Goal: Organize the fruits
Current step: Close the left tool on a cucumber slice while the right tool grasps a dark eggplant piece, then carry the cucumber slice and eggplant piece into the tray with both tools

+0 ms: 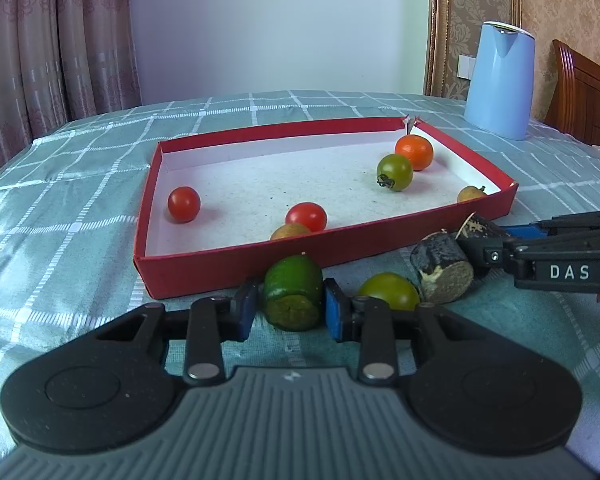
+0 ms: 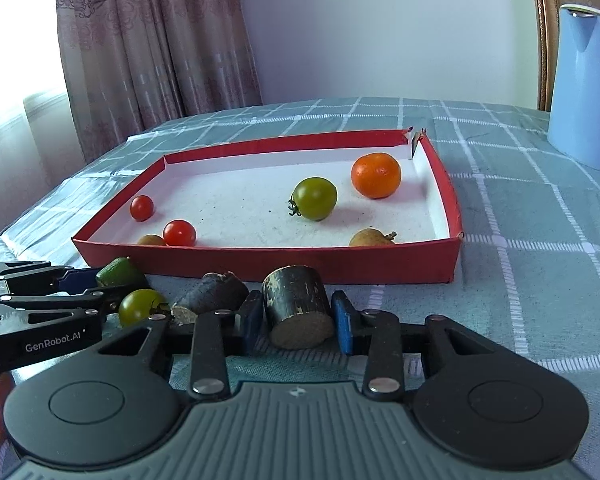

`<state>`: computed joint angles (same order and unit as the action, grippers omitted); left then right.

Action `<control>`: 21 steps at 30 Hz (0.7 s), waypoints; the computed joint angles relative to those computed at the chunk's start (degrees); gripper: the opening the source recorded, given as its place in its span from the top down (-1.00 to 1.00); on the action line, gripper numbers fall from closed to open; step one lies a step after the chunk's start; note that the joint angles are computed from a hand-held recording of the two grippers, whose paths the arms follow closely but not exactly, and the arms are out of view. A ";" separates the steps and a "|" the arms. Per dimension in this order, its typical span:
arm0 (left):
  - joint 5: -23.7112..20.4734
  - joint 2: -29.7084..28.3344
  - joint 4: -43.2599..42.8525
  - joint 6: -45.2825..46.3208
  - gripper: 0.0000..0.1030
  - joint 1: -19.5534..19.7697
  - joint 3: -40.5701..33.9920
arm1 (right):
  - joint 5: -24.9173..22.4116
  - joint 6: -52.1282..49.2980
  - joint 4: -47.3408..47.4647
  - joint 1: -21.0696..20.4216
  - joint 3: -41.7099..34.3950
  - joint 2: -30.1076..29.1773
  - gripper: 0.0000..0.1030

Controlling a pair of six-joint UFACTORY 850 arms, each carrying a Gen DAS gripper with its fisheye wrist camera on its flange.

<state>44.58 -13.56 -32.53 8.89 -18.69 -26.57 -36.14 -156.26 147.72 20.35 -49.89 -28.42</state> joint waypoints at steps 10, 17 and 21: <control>0.33 -0.10 -1.26 1.10 0.37 -0.39 -0.07 | -2.96 -1.40 3.04 -0.71 1.62 0.77 0.30; 1.13 -0.21 -3.51 3.35 0.45 -1.43 -0.11 | -6.14 -8.78 8.54 0.01 3.85 2.47 0.30; 1.28 -0.11 -4.75 4.15 0.46 -1.74 -0.17 | -6.10 -10.40 9.12 0.31 3.43 2.91 0.30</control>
<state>45.86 -13.67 -37.28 13.05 -20.43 -26.74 -42.24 -166.66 156.85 20.67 -46.45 -25.51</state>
